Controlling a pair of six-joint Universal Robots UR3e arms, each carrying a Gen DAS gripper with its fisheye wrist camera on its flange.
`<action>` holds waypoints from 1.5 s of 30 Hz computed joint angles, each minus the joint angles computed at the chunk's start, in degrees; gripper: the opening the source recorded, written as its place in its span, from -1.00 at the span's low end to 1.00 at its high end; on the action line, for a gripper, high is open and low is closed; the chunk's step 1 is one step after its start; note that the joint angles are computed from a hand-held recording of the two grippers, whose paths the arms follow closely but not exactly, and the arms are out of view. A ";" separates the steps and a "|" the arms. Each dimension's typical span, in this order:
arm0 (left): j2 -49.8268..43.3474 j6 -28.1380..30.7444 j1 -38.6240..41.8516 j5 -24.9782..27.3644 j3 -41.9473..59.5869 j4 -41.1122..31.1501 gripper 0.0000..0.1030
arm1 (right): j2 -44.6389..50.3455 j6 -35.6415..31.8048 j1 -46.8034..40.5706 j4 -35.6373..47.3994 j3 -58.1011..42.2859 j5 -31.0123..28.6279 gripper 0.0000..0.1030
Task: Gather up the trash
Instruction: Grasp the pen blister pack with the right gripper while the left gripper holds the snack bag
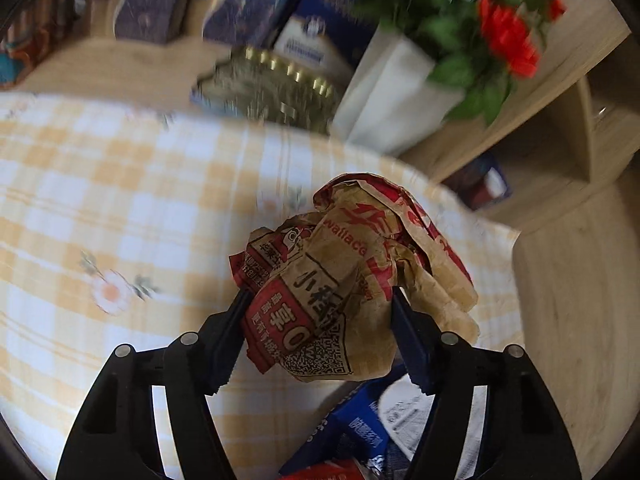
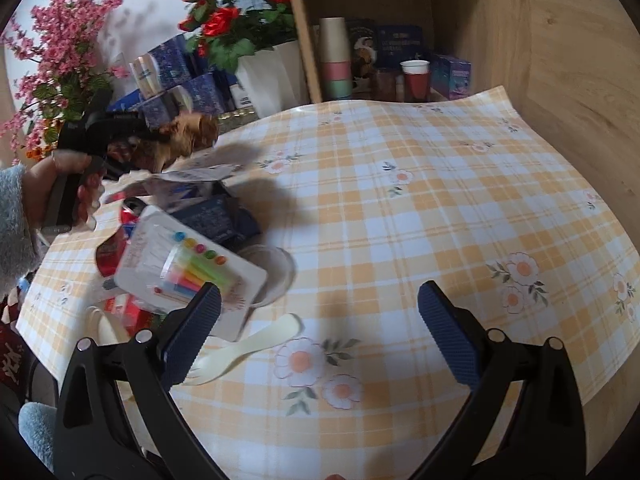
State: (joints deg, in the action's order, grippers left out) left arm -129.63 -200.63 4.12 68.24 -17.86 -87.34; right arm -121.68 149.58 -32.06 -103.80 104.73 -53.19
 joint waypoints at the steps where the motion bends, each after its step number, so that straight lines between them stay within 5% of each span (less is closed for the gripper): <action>1: 0.46 0.35 0.36 0.14 0.75 -0.38 0.28 | 0.17 -0.29 1.25 -0.72 0.04 -0.22 0.89; 4: 2.83 2.09 1.22 0.43 2.23 -1.68 0.28 | 1.22 -2.86 7.20 -6.14 0.77 -2.52 0.89; 14: 33.64 5.27 7.85 -4.04 -37.90 11.50 0.28 | 11.37 -18.28 21.39 -12.93 -4.19 -7.51 0.89; 25: 63.83 13.74 21.07 -12.65 -65.09 5.51 0.28 | 18.10 -15.28 25.07 -9.91 -9.65 -4.86 0.88; 35: 80.70 23.37 32.28 -18.81 -69.97 -10.73 0.28 | 21.33 -11.83 22.14 -1.94 -13.98 2.34 0.66; 45: 83.59 25.16 31.40 -18.50 -67.68 -15.86 0.28 | 17.45 -9.86 18.00 -1.61 -13.12 6.37 0.55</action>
